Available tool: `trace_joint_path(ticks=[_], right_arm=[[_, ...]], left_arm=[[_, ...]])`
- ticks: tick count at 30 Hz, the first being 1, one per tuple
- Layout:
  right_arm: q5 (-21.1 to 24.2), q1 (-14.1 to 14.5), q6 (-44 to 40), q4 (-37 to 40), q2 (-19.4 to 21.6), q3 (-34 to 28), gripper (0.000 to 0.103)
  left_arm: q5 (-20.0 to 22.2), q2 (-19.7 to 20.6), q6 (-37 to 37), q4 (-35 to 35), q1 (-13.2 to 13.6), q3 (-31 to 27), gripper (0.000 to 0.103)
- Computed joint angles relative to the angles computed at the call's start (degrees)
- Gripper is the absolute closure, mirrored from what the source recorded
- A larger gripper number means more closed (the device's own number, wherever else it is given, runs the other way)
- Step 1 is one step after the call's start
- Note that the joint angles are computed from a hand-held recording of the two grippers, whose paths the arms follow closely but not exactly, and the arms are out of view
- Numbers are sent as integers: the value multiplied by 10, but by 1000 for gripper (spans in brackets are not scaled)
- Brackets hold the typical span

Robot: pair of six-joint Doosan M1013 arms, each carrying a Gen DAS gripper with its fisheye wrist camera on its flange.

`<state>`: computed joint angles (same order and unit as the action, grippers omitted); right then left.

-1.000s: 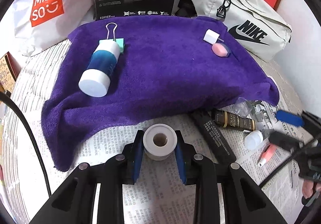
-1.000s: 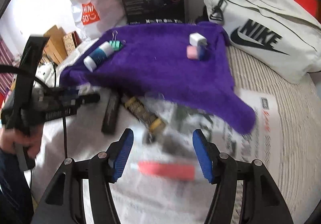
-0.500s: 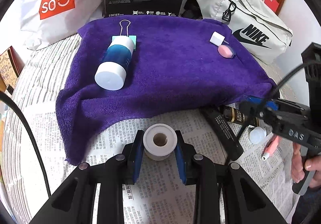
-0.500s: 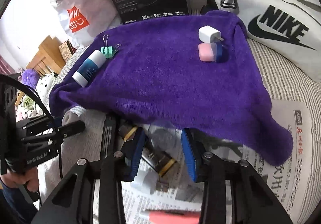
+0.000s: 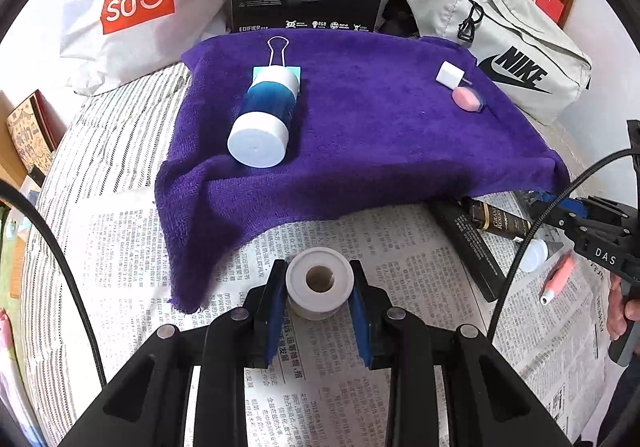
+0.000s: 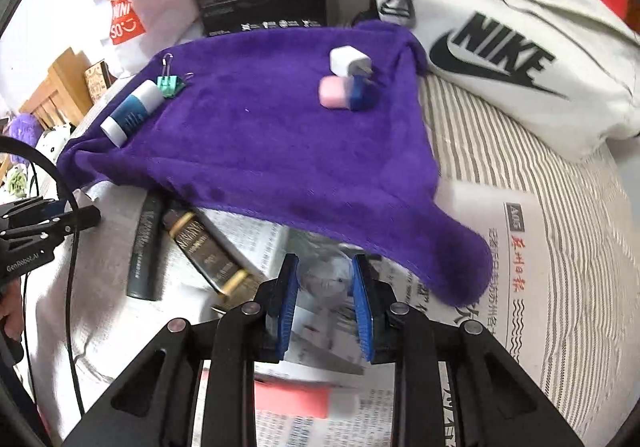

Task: Organize rigid objects
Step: 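Carry the cup with the right tool onto the towel while the left tool carries the tape roll there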

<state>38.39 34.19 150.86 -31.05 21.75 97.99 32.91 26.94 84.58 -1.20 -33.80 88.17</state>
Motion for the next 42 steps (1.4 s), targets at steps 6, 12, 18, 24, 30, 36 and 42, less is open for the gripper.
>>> trace_joint_path(ticks=[6, 12, 18, 24, 30, 36, 42], right_arm=[[16, 9, 14, -40, 5, -3, 76], [29, 15, 19, -60, 8, -6, 76], [34, 21, 23, -67, -1, -6, 76], [33, 30, 39, -98, -15, -3, 76], [28, 35, 40, -110, -24, -4, 76], [21, 36, 32, -108, -26, -7, 76], [10, 32, 33, -105, -30, -6, 76]], left_arm=[[-6, 2, -25, 30, -5, -1, 74], [-17, 0, 1, 1, -1, 4, 76], [-17, -8, 8, -3, 0, 10, 76], [-23, -18, 6, -4, -1, 17, 76], [-33, -30, 12, -11, 0, 27, 76], [-43, -40, 24, -28, 2, 33, 76], [-45, -42, 35, -38, 3, 30, 76]])
